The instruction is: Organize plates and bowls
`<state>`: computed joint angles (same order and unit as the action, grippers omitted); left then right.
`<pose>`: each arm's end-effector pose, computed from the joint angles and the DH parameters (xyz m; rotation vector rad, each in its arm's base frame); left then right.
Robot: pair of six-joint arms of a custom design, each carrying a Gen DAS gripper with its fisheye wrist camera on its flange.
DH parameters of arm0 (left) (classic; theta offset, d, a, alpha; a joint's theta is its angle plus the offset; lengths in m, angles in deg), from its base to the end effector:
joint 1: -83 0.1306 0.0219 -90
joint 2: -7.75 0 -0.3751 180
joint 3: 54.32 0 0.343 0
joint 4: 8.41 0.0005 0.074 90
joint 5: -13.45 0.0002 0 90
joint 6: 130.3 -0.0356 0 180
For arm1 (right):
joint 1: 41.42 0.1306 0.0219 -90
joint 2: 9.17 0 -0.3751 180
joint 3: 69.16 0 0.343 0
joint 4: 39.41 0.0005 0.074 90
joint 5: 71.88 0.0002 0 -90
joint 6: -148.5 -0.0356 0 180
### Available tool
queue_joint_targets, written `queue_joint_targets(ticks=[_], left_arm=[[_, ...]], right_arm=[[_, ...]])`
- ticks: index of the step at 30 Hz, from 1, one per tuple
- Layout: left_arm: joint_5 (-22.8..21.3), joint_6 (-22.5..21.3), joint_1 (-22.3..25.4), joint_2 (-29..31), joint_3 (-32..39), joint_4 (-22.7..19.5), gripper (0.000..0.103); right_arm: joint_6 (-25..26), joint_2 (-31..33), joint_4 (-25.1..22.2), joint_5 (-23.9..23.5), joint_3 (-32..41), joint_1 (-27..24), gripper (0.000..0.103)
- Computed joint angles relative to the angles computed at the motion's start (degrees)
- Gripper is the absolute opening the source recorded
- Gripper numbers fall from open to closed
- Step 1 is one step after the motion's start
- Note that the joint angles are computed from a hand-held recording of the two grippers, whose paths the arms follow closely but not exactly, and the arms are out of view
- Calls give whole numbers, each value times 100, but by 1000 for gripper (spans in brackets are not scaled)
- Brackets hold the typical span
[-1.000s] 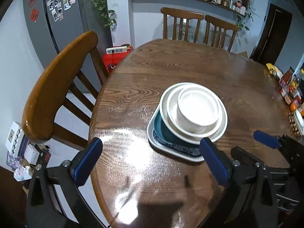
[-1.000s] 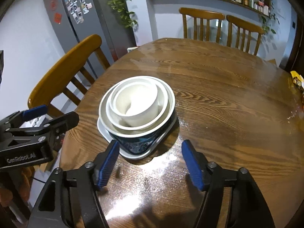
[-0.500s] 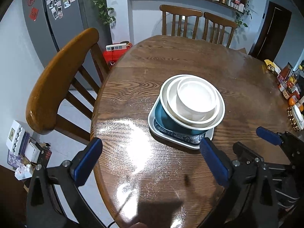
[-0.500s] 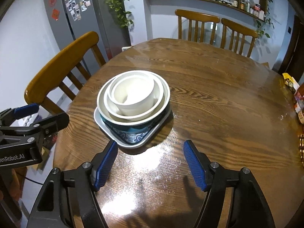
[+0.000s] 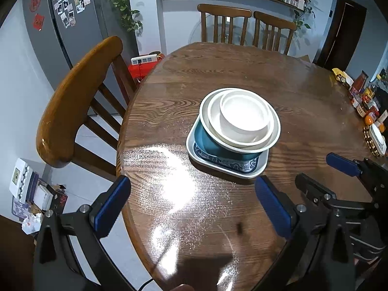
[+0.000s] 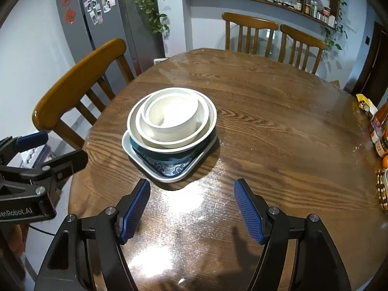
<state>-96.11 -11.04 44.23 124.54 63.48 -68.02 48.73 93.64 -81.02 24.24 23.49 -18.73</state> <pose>0.4670 -0.3604 0.3796 0.0866 2.5042 -0.0360 0.4724 0.1929 0.3498 -0.2324 2.4596 0.1125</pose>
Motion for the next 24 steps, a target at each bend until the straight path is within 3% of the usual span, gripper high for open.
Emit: queue_joint_targets(ticks=[24], left_arm=[[-43, -146, -71, -126, -143, -19, 102]], right_arm=[[-33, -155, -14, 236, -77, 130, 72]])
